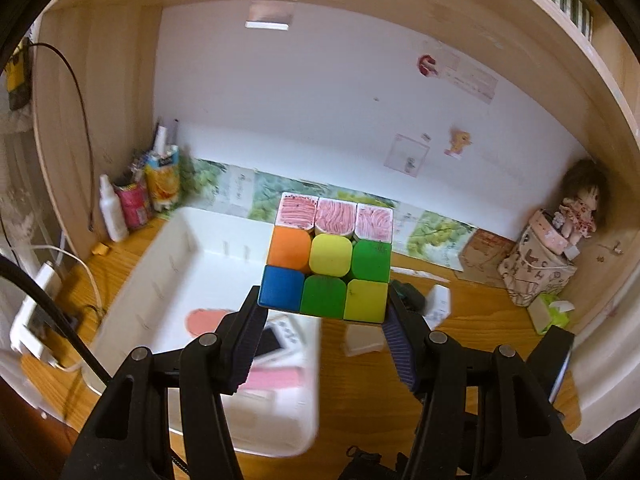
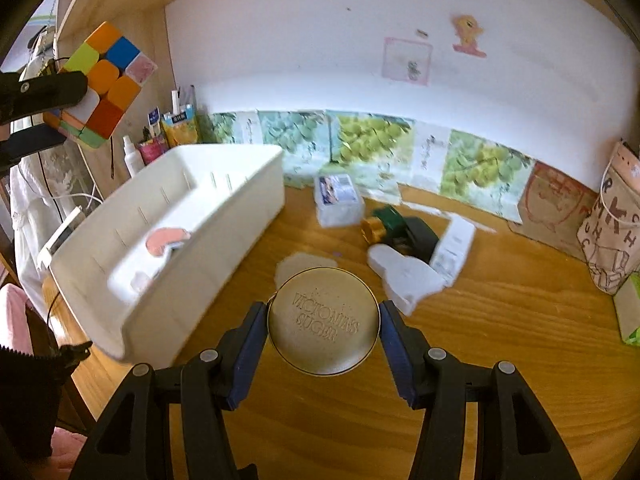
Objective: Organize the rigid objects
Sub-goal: 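Carry the Rubik's cube and beige compact over the white tray with both tools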
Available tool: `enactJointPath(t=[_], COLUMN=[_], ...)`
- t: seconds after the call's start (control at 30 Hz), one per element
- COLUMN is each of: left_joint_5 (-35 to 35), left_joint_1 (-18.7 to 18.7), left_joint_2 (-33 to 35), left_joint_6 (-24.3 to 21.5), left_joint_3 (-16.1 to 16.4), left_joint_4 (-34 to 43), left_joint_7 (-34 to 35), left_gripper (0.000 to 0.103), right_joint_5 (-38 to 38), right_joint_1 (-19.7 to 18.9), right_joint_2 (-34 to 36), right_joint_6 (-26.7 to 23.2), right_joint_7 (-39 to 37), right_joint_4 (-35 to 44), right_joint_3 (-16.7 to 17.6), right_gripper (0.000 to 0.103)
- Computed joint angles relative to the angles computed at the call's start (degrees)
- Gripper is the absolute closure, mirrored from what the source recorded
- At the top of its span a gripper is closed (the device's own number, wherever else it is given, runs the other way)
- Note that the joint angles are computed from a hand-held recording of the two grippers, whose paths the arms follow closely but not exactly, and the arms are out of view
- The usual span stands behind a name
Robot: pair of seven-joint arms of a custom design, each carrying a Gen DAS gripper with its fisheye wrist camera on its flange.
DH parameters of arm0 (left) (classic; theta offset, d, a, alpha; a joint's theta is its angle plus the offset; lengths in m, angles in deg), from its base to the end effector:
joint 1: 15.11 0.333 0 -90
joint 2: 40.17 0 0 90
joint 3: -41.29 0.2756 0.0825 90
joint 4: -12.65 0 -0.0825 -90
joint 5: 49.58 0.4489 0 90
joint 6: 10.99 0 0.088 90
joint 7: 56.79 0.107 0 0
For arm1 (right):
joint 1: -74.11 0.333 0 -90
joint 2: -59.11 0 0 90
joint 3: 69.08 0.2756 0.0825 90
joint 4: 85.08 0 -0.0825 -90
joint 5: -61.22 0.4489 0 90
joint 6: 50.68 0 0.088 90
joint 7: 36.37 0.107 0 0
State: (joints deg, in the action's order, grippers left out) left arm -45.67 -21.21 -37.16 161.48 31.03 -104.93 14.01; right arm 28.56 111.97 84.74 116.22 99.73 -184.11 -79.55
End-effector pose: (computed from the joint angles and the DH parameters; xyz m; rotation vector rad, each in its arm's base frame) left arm 0.6357 -0.1905 0.4501 -1.7566 1.7723 -1.0617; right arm 0.6363 0.3818 0.3325 -1.9058 1.5095 -0.6284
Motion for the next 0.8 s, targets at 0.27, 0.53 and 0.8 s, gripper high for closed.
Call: enactJointPath(t=[0.27, 0.53, 0.8], left_joint_5=[4.0, -1.3, -1.0], left_joint_1=[2.3, 5.5, 7.2], left_joint_2=[-0.5, 1.0, 4.5], left_joint_6=[-0.9, -2.1, -8.6], left_joint_3=[2.1, 2.0, 3.1], left_joint_4=[0.0, 1.6, 5.9], left_joint_7=[2.9, 14.2, 20.3], left_gripper=[0.043, 0.044, 0.044], right_joint_5=[-6.2, -10.0, -9.3], right_joint_1=[7.6, 11.0, 10.9], right_joint_2=[6.0, 12.2, 19.8], right_joint_6=[0.4, -1.6, -5.6], right_joint_7=[12.6, 22.2, 22.2], right_joint_4=[8.5, 17.6, 28.7], right_joint_3=[-6.6, -8.8, -6.2], right_gripper=[0.047, 0.047, 0.046])
